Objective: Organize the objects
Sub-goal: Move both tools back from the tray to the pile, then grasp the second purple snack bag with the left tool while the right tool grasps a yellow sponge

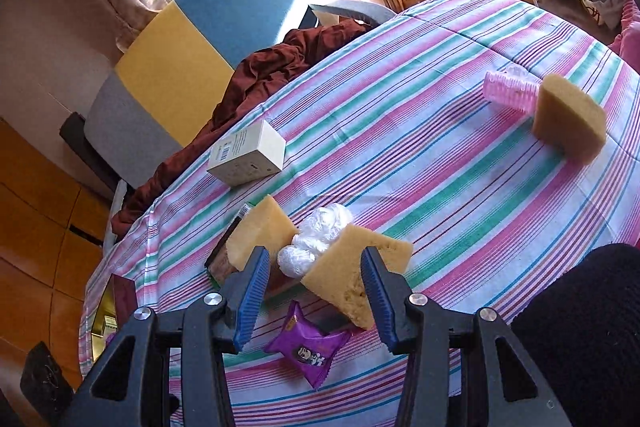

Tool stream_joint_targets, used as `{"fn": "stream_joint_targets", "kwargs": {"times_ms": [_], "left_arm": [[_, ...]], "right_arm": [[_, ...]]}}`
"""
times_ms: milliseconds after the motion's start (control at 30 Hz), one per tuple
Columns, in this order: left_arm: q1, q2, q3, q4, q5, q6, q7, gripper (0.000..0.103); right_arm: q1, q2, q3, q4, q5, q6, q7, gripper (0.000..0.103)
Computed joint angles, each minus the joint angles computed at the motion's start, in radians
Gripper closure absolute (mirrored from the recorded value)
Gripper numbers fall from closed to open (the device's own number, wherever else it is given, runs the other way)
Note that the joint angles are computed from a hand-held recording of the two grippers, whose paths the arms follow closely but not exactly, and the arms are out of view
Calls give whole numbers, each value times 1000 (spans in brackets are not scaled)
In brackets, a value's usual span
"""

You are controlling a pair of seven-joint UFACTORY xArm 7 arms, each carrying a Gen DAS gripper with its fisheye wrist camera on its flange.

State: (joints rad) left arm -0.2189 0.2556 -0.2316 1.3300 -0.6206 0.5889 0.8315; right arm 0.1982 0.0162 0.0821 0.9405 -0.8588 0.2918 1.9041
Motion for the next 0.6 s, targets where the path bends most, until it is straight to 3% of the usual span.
{"fn": "stream_joint_targets", "kwargs": {"times_ms": [67, 267, 433, 600], "left_arm": [[-24, 29, -12, 25, 28, 19, -7, 19], [-60, 148, -28, 172, 72, 224, -144, 37], [-84, 258, -37, 304, 77, 336, -273, 38], [-114, 315, -44, 372, 94, 341, -354, 38]], "right_arm": [[-5, -3, -5, -9, -35, -23, 42, 55], [-12, -2, -12, -10, -125, -66, 119, 55], [-27, -17, -10, -18, -271, -87, 274, 55], [-43, -22, -7, -18, -375, -105, 387, 55]]}}
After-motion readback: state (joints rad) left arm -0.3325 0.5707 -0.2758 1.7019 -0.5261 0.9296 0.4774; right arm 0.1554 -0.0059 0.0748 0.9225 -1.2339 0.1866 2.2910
